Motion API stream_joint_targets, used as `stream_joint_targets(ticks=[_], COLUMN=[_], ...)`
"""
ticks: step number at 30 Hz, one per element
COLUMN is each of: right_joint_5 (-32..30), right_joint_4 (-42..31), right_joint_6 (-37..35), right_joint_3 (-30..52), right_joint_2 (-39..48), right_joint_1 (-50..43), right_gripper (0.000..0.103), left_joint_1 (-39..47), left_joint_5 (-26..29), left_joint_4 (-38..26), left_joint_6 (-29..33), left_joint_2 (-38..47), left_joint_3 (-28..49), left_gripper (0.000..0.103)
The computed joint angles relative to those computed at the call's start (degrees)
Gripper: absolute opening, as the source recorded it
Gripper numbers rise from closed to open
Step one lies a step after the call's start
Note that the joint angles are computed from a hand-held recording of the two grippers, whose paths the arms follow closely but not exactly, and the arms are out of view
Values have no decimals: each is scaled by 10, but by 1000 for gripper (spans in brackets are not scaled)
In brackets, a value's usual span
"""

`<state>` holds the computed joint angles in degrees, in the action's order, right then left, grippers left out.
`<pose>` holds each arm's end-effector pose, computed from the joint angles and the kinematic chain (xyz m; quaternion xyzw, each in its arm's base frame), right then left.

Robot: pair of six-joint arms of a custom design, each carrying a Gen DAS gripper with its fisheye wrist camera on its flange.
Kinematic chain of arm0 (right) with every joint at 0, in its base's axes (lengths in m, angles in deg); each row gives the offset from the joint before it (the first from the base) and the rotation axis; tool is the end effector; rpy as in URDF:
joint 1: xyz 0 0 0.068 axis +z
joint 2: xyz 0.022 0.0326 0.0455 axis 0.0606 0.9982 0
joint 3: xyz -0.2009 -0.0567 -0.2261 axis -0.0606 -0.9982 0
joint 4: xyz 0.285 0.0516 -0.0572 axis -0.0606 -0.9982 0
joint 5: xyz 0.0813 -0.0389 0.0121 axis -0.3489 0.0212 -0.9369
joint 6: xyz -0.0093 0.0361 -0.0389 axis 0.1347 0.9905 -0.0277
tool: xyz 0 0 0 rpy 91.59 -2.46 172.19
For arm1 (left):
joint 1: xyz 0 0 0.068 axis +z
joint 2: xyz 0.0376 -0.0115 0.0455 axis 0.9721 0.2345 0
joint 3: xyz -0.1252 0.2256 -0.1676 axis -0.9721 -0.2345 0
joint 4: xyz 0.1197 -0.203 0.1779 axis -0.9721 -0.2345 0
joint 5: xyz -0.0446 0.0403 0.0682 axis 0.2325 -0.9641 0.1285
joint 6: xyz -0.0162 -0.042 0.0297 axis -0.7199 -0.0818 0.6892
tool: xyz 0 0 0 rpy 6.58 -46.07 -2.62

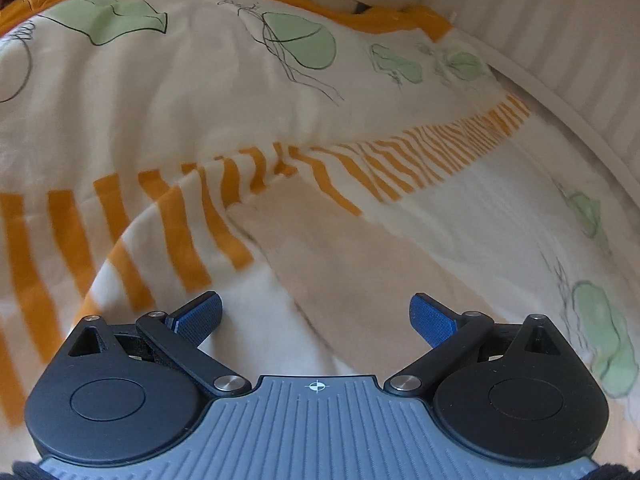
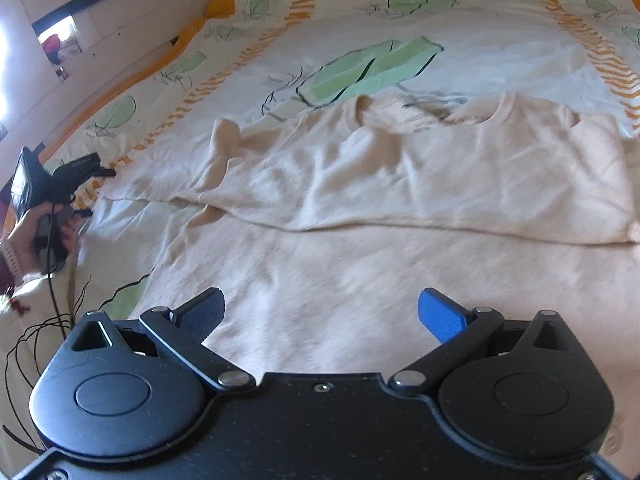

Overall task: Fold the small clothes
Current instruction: 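Grasp the ribbed hem with the left tool, then lift the hem and fold it toward the collar with the left tool, release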

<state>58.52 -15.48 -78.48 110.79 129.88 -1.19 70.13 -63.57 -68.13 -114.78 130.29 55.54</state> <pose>0.2811 -0.0068 0.1770 -0.0841 0.9264 0.1928 0.3123 0.3585 -0.0289 0.1639 -0.3302 0.8549 -0.0215 0.3995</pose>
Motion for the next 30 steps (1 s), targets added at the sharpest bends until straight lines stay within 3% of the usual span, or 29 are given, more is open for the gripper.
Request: stream_joint_targets(ticks=[6,8,9,10,12,16,22,30], right_joint_5=[30,34,34,35,34,24,-8,-50], right_joint_4=[7,7,7,7,5,-3,-22,-46], right_joint_6=[31,37,39,42,42,34,20,-5], right_joint_3=[-6,-6,-6,-6,-6,-12,-22,-31], right_joint_2=[-4,-5,-5,-6,-10,-22,-43,-76], right_joint_1=[34,37,36,36,30,6,-50,-133], right_gripper=[102,102,102,102,102,102,102,102], left_joint_1=[22,17,14,11,5,-41,-148,-325], left_joint_5=[16,0,-8,-12,-2,-33,-30,-14], left_joint_4=[29,24,7,-18,-20,-18,-62,-71], left_joint_6=[63,82,88,89,93,116,138,119], left_joint_2=[35,40,43,45,35,-19,-98,-23], left_joint_3=[23,31,42,55,55,53,113,284], left_gripper=[100,65,27,8,8,8,8,8])
